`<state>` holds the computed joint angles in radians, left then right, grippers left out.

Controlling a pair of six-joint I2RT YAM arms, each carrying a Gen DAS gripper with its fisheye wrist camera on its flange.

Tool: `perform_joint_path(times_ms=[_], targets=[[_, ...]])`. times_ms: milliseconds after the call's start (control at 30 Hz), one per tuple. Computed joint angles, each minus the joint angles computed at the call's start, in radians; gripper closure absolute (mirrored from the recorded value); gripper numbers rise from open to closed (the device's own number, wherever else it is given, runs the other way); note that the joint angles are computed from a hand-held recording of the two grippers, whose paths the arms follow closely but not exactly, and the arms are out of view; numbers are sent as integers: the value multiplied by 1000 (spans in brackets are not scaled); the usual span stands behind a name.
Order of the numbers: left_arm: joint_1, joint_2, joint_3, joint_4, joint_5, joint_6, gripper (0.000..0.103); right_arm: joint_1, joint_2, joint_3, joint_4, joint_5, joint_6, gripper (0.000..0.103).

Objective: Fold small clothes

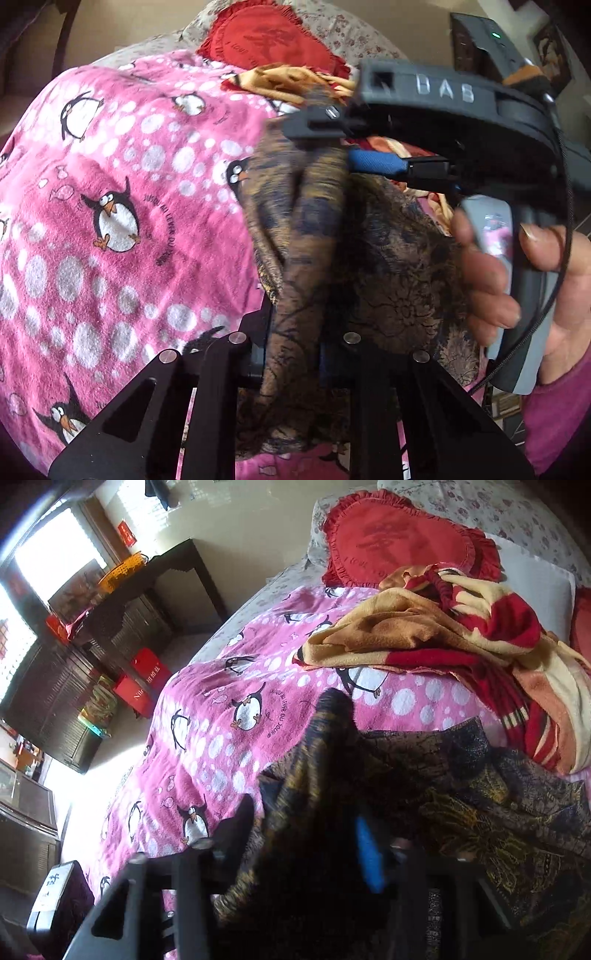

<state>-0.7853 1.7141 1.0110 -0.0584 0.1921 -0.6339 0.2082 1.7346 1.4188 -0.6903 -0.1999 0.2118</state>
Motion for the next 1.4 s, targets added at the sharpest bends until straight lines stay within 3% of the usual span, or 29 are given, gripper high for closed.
perform_joint_path(times_ms=[133,300,367,400,433,500,600,733,1000,1100,1133,1167,1233,1400], targets=[[-24,-7,17,-3,-13,11,87,43,26,54,-43,46,-13,26],[-44,-1,50,-38,-34,24,87,116,124,135,-108,192,-56,26],[-54,4,66,-63,-54,32,87,130,150,145,-118,250,-72,44],[-57,9,77,-79,-65,36,87,137,156,145,-116,288,-77,61],[-60,13,87,-94,-75,41,87,140,150,131,-103,322,-78,68],[-67,25,109,-127,-101,42,87,115,124,97,-67,286,-79,77],[-72,58,153,-179,-135,47,85,80,96,73,-50,234,-77,80],[-81,74,172,-234,-183,57,49,65,68,50,-39,211,-84,81],[-60,27,56,-168,-151,2,33,39,30,3,-13,154,-84,81],[-42,21,21,-134,-88,-9,33,25,27,-8,-3,130,-85,81],[-39,19,13,-123,-70,-6,44,24,23,-13,-1,130,-88,81],[-37,14,7,-112,-49,-2,66,21,14,-21,3,126,-93,81],[-41,7,13,-109,-17,9,81,14,-5,-35,6,115,-96,81],[-88,-18,54,-115,-24,53,86,-30,-95,-76,7,94,-119,83]])
